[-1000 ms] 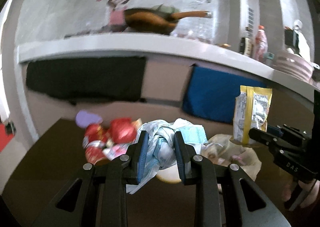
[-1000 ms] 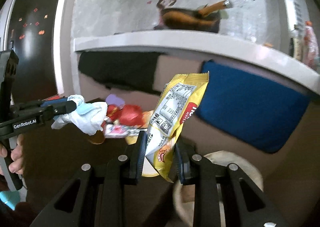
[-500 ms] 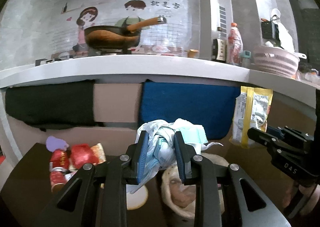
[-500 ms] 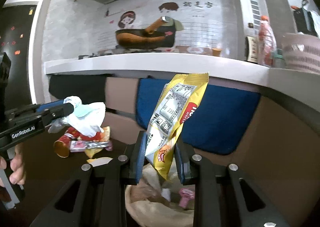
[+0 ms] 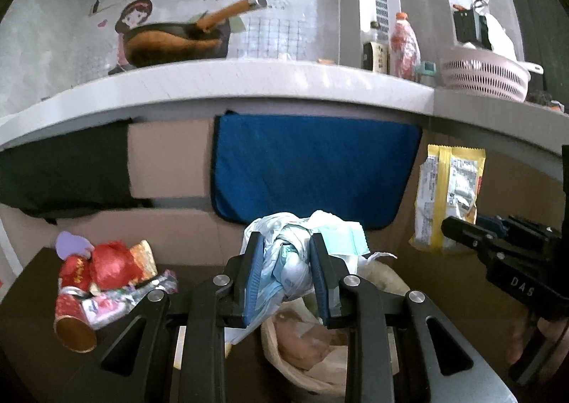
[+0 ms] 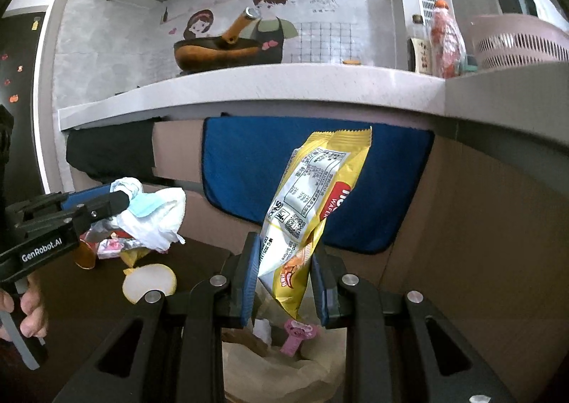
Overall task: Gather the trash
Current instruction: 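Carry the crumpled plastic in the left tool while the right tool carries the snack bag to the bin, then open both tools over the bin to drop the plastic and snack bag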
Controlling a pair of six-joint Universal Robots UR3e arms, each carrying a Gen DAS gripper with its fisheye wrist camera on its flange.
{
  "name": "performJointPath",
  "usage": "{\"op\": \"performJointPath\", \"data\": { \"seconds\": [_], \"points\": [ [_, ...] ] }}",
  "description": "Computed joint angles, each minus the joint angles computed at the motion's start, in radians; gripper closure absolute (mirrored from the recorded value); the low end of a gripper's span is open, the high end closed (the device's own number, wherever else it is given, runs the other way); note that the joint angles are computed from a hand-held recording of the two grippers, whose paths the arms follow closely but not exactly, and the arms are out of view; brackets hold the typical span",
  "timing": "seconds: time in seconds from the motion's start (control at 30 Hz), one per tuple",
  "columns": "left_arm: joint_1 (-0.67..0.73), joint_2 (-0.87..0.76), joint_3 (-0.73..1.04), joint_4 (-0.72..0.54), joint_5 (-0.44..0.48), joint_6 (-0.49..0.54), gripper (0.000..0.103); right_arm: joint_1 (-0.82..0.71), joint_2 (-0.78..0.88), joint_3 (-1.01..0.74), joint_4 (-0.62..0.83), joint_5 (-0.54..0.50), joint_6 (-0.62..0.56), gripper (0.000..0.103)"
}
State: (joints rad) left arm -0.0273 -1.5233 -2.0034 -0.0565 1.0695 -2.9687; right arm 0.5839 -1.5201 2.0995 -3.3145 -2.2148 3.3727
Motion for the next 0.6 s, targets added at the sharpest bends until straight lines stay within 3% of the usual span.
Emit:
{"op": "performJointPath", "data": {
  "seconds": [0.6],
  "points": [
    [-0.085, -0.289, 0.12, -0.089, 0.04, -0.007, 0.076, -0.251, 0.048, 0.152, -0.108, 0.346, 0.075, 0.078]
  ]
}}
